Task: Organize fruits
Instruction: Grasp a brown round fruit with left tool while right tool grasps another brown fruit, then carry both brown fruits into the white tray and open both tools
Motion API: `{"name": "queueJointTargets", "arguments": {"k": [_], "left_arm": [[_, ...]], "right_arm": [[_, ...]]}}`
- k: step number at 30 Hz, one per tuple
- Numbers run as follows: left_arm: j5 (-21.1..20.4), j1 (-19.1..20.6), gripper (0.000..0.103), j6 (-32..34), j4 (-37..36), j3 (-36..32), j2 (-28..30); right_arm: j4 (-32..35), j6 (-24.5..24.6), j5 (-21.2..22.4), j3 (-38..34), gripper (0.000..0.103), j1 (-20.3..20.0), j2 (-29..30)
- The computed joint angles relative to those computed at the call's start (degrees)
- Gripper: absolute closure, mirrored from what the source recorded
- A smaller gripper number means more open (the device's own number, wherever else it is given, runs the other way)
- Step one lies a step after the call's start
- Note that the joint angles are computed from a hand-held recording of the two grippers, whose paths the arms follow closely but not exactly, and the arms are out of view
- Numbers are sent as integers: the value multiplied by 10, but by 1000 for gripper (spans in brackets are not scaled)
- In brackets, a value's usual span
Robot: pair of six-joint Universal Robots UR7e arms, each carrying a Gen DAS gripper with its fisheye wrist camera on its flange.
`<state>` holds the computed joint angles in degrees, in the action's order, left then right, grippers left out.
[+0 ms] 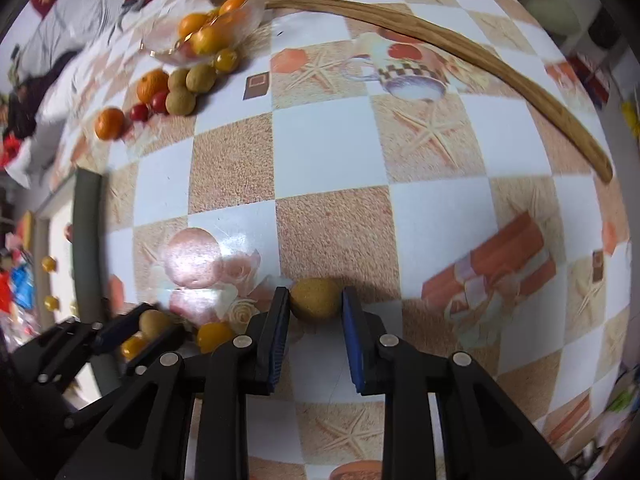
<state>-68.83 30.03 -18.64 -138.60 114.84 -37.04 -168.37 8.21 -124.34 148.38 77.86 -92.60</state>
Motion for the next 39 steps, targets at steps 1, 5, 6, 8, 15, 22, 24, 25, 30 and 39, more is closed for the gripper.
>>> {"name": "queueJointTargets", "arguments": {"k": [1,5,6,8,15,22,24,25,30,39], "left_arm": [[-6,3,73,-5,0,0,-2],[-26,11,73,-23,-5,4,-19],[-28,11,73,-27,-6,5,-22],[-29,11,73,-32,-6,9,-33],[-23,9,73,-31,0,30,-77],[-14,15,73,-46,10,56,-120],[-10,17,73,-50,13,65,-135],[-7,18,73,-53,15,70,-144],[9,28,73,-72,30,96,-191],[54,65,73,-111,70,140,-274]], "right_arm": [[2,0,9,4,74,-4,-12],[16,-5,27,20,74,-18,-56],[23,-3,35,24,74,-22,-69],[40,2,47,32,74,-29,-94],[69,19,45,39,74,-10,-121],[92,48,33,31,74,34,-108],[95,58,30,25,74,53,-93],[97,63,28,21,74,64,-85],[97,84,26,2,74,111,-34],[88,104,36,-47,74,185,83]]}}
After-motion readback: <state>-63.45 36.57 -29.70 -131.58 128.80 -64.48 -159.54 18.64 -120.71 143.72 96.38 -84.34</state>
